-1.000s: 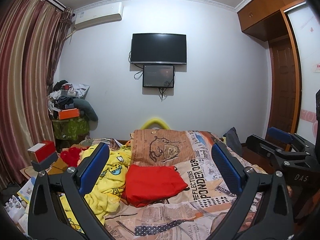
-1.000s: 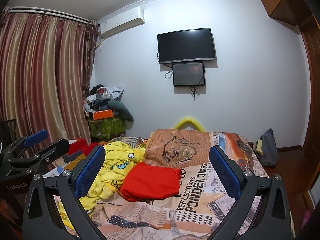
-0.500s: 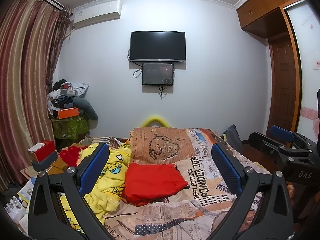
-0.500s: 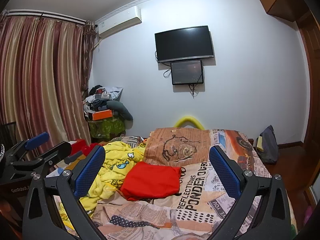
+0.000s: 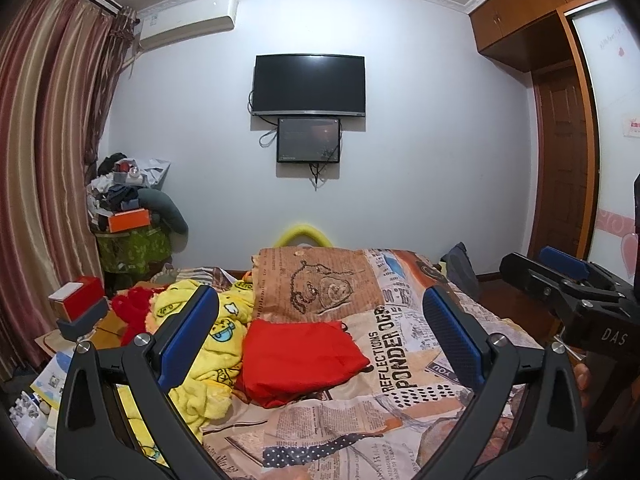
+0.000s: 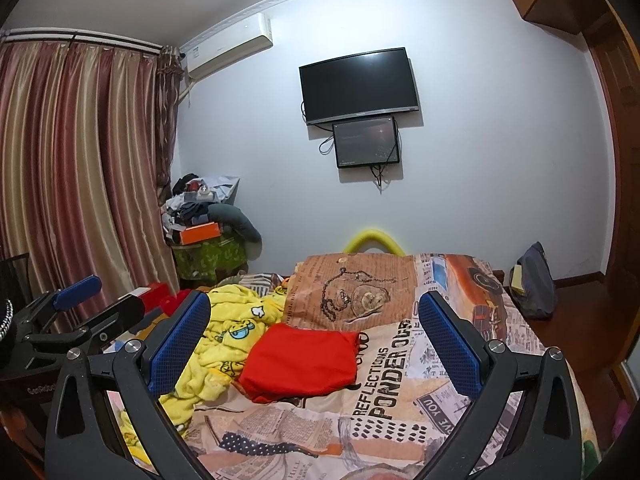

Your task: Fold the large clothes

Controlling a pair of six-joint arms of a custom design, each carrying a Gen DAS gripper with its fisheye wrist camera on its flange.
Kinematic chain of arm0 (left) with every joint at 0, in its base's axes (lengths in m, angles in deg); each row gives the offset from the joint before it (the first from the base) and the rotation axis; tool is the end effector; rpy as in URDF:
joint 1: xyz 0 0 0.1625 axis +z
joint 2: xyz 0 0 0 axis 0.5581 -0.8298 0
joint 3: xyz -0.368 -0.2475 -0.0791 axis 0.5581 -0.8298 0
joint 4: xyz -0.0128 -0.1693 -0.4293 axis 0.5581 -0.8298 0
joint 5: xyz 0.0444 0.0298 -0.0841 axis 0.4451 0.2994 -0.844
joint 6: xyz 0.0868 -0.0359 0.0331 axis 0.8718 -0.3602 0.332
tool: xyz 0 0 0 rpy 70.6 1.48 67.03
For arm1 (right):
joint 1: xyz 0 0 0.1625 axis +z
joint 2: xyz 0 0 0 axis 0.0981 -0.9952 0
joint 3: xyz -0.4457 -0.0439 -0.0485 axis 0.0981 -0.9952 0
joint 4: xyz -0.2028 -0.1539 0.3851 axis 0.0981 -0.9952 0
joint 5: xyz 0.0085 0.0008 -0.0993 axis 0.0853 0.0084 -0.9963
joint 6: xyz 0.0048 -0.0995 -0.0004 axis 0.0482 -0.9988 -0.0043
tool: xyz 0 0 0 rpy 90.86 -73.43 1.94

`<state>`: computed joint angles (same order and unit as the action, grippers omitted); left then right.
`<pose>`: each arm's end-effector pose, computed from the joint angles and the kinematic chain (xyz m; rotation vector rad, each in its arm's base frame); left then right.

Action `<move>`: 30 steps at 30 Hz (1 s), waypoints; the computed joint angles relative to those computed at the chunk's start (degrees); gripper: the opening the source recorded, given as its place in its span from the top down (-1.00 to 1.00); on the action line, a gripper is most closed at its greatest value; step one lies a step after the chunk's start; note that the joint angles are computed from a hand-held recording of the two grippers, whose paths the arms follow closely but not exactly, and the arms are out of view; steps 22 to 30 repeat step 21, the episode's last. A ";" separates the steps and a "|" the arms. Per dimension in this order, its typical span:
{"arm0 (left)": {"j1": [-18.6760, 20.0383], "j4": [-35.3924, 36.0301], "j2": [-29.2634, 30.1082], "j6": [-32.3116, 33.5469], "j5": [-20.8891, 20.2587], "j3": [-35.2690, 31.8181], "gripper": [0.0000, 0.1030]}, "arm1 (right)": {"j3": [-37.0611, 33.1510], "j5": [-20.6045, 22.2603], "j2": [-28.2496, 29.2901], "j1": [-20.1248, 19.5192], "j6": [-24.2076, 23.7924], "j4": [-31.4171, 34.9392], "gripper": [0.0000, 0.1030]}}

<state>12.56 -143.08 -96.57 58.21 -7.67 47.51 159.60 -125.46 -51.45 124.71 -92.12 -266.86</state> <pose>-0.2129 -0.5186 0.4788 0.7758 2.0141 -1.5347 0.5363 -0.5085 0.2088 0.8726 -2.1971 1.5311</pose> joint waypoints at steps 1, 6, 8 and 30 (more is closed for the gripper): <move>0.09 0.21 -0.06 -0.30 -0.17 -0.08 -0.99 | 0.02 0.00 -0.02 -0.02 0.08 -0.12 -1.00; 0.46 0.97 -0.26 -1.09 -1.09 -0.14 -0.99 | -0.10 -0.14 -0.12 -0.11 0.61 -0.04 -1.00; 0.59 1.28 -0.32 -1.09 -1.45 -0.14 -0.99 | -0.22 -0.10 -0.06 -0.21 0.76 0.01 -1.00; 1.01 1.70 -0.56 -1.11 -2.23 0.22 -0.99 | -0.37 -0.40 0.20 -0.35 1.41 -0.08 -1.00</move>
